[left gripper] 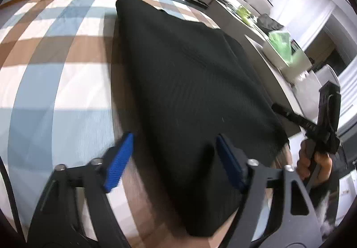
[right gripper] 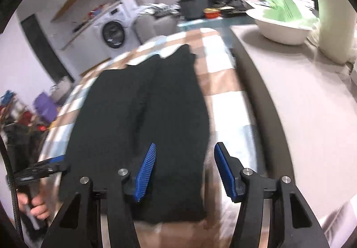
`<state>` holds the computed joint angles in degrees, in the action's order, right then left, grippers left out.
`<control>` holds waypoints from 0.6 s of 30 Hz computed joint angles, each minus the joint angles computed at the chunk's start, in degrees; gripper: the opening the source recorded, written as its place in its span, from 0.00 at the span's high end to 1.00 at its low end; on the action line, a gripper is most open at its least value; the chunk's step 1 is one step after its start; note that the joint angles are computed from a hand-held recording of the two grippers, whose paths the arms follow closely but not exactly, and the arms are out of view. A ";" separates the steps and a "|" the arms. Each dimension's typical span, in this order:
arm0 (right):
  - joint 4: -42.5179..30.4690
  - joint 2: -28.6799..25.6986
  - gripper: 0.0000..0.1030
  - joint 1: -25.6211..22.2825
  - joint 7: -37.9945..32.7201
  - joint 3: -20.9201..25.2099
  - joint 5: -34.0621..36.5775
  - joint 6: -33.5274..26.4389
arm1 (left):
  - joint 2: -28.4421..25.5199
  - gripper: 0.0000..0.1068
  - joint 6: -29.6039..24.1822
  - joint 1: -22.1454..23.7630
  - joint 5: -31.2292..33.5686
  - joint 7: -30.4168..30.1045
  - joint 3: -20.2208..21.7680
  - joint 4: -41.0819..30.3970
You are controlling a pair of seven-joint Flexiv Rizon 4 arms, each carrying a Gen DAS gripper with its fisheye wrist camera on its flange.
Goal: Fold small clothes
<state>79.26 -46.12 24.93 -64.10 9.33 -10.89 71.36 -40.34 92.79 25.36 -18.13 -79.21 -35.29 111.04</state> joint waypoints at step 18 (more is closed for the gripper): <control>-11.07 -6.61 0.76 0.44 -10.98 7.85 7.75 -9.02 | 5.07 0.91 7.94 7.60 7.13 -8.94 -0.05 9.96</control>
<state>68.19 -52.73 25.37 -75.07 17.18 -3.14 62.33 -35.27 100.73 32.96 -11.00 -88.15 -35.34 121.00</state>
